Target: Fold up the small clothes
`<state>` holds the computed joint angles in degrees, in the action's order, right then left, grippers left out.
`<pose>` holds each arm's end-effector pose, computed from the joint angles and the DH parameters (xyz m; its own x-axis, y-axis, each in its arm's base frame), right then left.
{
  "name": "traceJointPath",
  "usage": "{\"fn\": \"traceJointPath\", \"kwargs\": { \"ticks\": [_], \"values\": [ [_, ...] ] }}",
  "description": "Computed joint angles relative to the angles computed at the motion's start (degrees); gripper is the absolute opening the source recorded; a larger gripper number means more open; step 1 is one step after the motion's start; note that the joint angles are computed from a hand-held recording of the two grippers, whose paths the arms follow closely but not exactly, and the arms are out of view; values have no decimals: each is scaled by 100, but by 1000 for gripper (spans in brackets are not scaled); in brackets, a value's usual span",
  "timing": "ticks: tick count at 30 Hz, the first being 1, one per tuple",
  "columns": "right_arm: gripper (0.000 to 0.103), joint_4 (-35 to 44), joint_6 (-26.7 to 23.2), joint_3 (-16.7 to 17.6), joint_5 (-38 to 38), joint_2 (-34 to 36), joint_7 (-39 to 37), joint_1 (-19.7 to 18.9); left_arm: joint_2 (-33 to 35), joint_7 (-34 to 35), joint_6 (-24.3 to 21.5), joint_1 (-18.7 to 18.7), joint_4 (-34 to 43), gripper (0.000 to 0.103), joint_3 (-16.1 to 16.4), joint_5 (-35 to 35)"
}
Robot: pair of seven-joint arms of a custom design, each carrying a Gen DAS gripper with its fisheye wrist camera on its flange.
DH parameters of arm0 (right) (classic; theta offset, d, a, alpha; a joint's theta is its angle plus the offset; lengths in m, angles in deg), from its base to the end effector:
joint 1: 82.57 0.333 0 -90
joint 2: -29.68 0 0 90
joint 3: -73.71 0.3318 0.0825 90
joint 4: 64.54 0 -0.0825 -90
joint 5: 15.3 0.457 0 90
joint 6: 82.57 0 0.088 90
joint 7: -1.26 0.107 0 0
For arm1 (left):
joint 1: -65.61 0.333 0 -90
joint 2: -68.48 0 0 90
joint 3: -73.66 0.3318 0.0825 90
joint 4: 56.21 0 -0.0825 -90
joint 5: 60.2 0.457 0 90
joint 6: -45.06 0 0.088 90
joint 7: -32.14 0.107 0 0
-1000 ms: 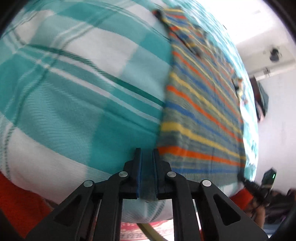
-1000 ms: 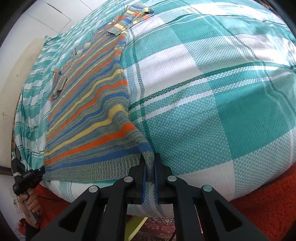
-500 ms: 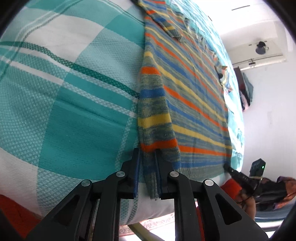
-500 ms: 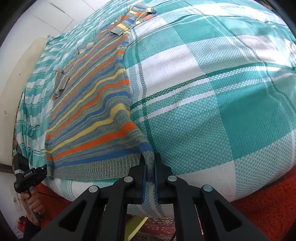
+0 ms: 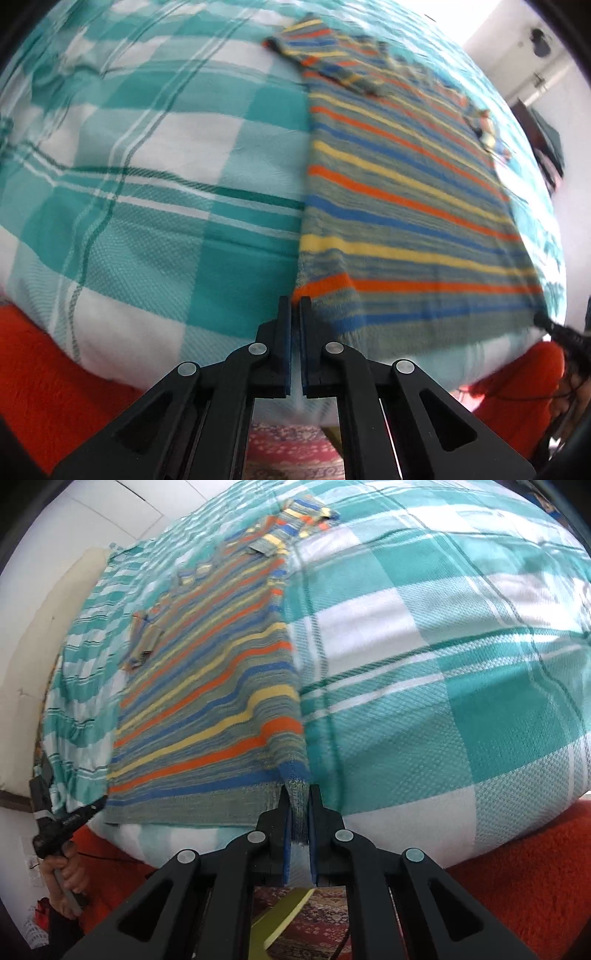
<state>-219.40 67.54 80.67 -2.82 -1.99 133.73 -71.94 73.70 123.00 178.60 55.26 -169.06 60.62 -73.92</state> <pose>0.4317 0.1290 0.4202 -0.4782 -0.7886 -0.3866 -0.7698 0.5882 -0.2477 0.6124 -0.2663 0.4361 -0.2952 -0.9284 0.2257 -0.9383 0.2371 -0.2516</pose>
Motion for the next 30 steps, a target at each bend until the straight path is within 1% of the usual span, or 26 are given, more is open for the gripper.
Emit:
{"fn": "traceJointPath", "kwargs": {
  "ticks": [2, 3, 4, 5, 6, 8, 10, 13, 17, 19, 21, 22, 23, 24, 25, 26, 27, 28, 29, 30],
  "values": [
    [7, 74, -132, 5, -55, -58, -53, 5, -67, -70, -40, -36, 3, 0, 1, 241],
    [7, 84, -220, -5, -64, -82, -54, -5, 4, -280, -100, -86, 77, 0, 16, 641],
    [7, 93, -325, -13, -86, -64, -43, -38, 157, -532, -219, -152, 215, 0, 28, 1113],
    [7, 102, -435, -3, -130, 2, 0, -91, 380, -675, -419, -184, 389, 0, 37, 1359],
    [7, 88, -486, -49, -91, 119, 15, -103, 481, -713, -525, -176, 445, 0, 34, 1405],
    [7, 41, -397, -137, 84, 284, -21, -21, 604, -816, -509, -253, 482, 0, 24, 1830],
    [7, 96, -416, -6, -116, 375, 78, -100, 557, -915, -445, -312, 426, 0, 12, 2144],
    [7, 172, -547, 135, -405, 380, 249, -149, 494, -988, -379, -331, 338, 0, 2, 2348],
    [7, 217, -624, 140, -455, 258, 327, -42, 365, -1040, -391, -317, 294, 0, -2, 2411],
    [7, 271, -720, 210, -645, 318, 378, -89, 480, -1078, -446, -350, 345, 1, 1, 2568],
    [7, 255, -647, 137, -578, 465, 393, -51, 529, -1181, -394, -426, 342, 3, 4, 2882],
    [7, 275, -653, 139, -612, 486, 418, -59, 501, -1220, -349, -464, 313, 6, 7, 3062],
    [7, 281, -666, 146, -642, 474, 449, -61, 438, -1228, -289, -478, 250, 19, 6, 3166],
    [13, 256, -611, 113, -612, 422, 421, -27, 357, -1318, -281, -501, 182, 32, 24, 3341],
    [17, 220, -533, 43, -505, 384, 337, 42, 273, -1507, -334, -533, 127, 63, 56, 3600],
    [28, 166, -477, -75, -321, 315, 177, 148, 186, -1713, -323, -547, 61, 78, 79, 3814],
    [42, 99, -488, -200, -126, 192, -8, 243, -11, -1975, -154, -527, -114, 79, 118, 4038],
    [46, 12, -585, -259, -16, -24, -109, 262, -178, -2167, -14, -487, -242, 78, 140, 4196],
    [47, -48, -729, -203, -68, -240, -81, 168, -311, -2371, 81, -442, -316, 79, 156, 4348],
    [47, -46, -1065, -49, -378, -523, 15, -71, -389, -2522, 136, -405, -355, 79, 151, 4438]
  ]
}}
